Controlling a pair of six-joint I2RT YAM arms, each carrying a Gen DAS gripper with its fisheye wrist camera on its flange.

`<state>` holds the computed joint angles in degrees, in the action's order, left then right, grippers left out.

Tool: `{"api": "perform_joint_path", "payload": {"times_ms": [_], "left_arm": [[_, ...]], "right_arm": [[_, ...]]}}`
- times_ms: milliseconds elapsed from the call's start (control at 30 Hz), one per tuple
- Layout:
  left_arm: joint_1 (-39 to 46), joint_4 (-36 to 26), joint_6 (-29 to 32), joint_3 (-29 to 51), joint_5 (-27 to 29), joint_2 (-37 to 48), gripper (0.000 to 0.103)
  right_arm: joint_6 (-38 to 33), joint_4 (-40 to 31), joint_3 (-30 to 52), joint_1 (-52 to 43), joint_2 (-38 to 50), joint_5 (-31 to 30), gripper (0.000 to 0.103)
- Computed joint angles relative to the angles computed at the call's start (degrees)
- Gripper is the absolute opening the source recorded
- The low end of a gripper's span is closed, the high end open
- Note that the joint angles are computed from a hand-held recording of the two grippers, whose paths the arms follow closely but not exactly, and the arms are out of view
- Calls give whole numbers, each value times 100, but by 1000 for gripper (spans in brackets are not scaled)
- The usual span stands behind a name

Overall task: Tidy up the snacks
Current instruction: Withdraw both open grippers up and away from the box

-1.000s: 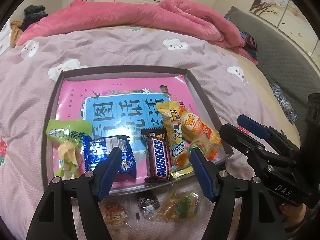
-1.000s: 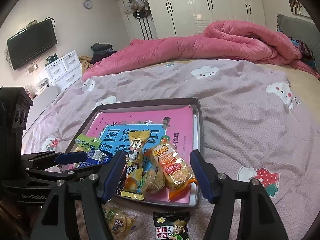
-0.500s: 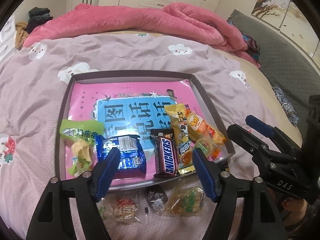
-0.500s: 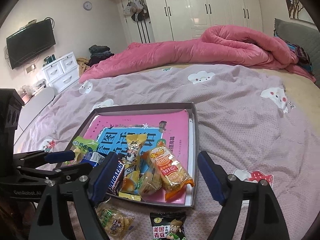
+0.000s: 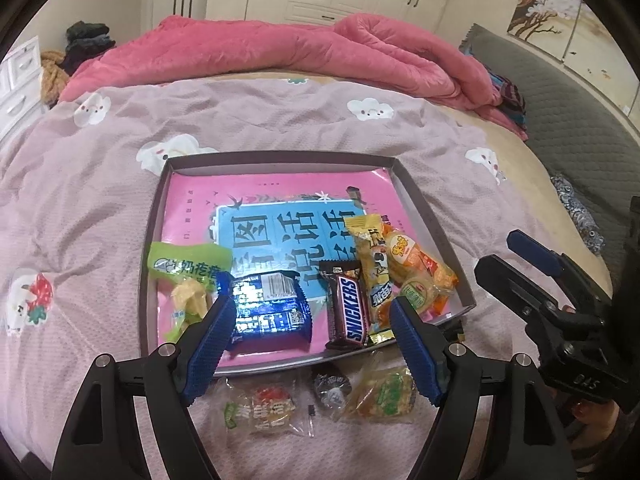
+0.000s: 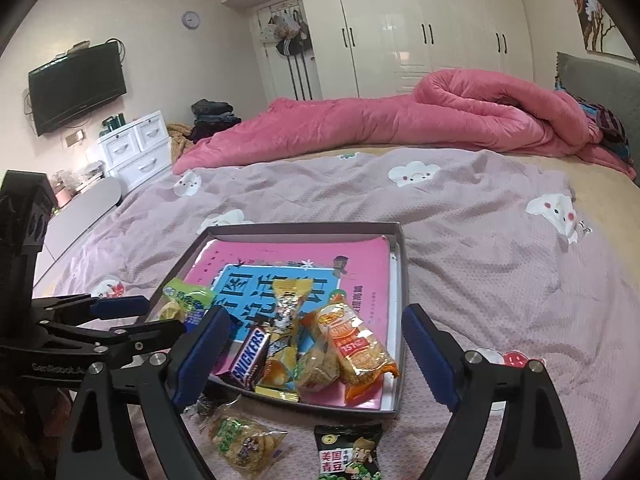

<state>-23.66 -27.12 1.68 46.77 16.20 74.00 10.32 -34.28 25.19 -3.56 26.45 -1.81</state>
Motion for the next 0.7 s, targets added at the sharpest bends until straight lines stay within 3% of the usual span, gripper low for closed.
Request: {"api": "perform_joint_path", "payload": {"times_ms": [533,700], "left_arm": [[554,-305,319,-126,197,-368,80],[848,-430,489,-169,279,-509,80]], "right_arm": [[171,-471,105,77,-650,-68,91],[338,-592,127,404,-711,266,92]]}}
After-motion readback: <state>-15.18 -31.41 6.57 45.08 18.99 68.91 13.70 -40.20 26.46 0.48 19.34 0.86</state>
